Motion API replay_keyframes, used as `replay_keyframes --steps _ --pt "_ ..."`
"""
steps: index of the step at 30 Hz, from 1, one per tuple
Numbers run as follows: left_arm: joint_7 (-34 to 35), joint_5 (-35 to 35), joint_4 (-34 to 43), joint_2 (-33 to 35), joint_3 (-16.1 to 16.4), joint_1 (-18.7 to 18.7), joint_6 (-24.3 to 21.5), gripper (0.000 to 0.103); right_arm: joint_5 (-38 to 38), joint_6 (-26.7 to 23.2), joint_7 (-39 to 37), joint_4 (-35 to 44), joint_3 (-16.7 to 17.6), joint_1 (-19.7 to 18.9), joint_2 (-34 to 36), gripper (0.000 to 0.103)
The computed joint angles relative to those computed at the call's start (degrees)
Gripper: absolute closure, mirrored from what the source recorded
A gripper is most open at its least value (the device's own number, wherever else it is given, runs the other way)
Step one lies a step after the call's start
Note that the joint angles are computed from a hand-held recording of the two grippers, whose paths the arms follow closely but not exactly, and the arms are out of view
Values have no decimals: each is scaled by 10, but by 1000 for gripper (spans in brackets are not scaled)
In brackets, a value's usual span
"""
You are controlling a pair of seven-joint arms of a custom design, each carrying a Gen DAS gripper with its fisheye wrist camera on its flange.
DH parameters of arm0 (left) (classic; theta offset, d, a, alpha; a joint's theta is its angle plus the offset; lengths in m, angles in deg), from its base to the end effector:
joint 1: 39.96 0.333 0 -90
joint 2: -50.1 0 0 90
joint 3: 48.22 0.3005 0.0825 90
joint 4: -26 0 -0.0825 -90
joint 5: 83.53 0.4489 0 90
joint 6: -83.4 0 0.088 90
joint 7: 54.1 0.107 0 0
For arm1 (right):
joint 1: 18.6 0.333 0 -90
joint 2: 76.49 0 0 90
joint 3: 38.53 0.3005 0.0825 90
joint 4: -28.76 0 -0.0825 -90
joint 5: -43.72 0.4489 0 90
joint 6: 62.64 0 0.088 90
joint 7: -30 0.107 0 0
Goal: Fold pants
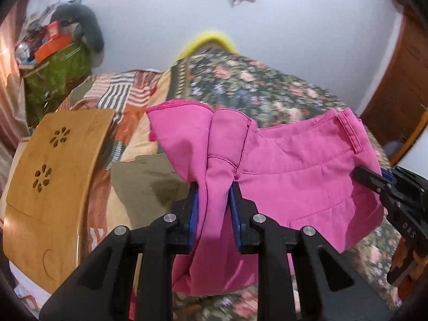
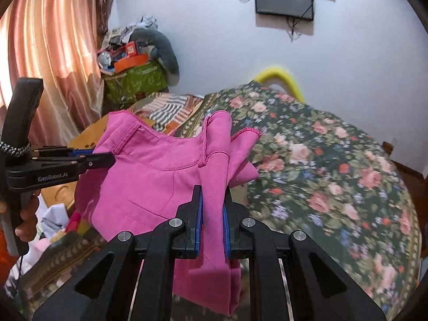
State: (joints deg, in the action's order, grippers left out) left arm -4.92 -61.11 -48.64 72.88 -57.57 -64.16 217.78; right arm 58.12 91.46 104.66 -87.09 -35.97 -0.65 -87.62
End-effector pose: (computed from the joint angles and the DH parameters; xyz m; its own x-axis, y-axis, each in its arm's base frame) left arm 0.6683 -0.4064 0.5734 -0.0668 -0.9893 0.1297 -0.7686 -0.0318 -0.6389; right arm 0.5795 0.2101 0.6056 0.4498 -0.8926 -0.0298 -0.5811 -0.2671 -0.7688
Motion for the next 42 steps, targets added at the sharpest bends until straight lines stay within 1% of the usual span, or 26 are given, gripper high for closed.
replay_keyframes --steps 6,9,10,11,12,14,15,16,17,19,20,21,24,28,31,34,36,38,42 --pt "17 -45 41 64 3 22 -10 81 -19 -14 26 53 10 -5 78 92" --pt "27 -67 42 82 3 29 -3 81 -40 -37 47 75 13 -10 109 92" --pt "22 -65 42 86 8 26 -4 81 -49 -45 53 80 14 -11 114 92" --pt "4 -41 46 90 24 13 -18 81 -68 -51 63 84 14 -12 120 92" --pt "-5 -24 51 93 32 6 -32 81 -98 -56 78 86 14 -13 124 91" --pt "-8 -17 53 98 35 8 -47 81 -134 -65 97 86 13 -14 128 89" --pt "-8 -24 47 96 31 14 -48 81 -139 -74 100 87 12 -16 128 87" --pt "-6 -40 32 89 24 25 -39 81 -139 -81 99 86 12 -17 126 83" --pt "-8 -44 23 84 23 28 -36 81 -146 -85 104 85 12 -18 124 79" --pt "-10 -46 0 65 21 33 -31 81 -176 -89 124 77 11 -20 112 66" --pt "-8 -45 -8 58 20 34 -31 81 -187 -91 132 74 11 -21 107 64" --pt "-6 -42 -15 50 18 33 -32 81 -196 -92 142 65 11 -22 93 64" --pt "2 -39 -45 13 10 35 -25 81 -191 -94 146 54 11 -26 67 64" --pt "9 -35 -90 -53 -4 35 -3 81 -183 -72 145 26 13 -28 14 63" --pt "-1 3 -117 -106 -12 25 4 81 -163 -53 140 -2 14 -23 -41 63" --pt "-14 30 -145 -164 -27 21 15 81 -145 -32 139 -30 18 -15 -96 63" --pt "-32 64 -164 -201 -39 19 22 81 -128 -13 132 -54 17 -4 -141 63" --pt "-55 107 -180 -240 -56 17 18 81 -118 -7 128 -67 18 5 -172 63" --pt "-88 140 -216 -311 -90 27 24 81 -112 9 127 -109 28 18 -257 63"
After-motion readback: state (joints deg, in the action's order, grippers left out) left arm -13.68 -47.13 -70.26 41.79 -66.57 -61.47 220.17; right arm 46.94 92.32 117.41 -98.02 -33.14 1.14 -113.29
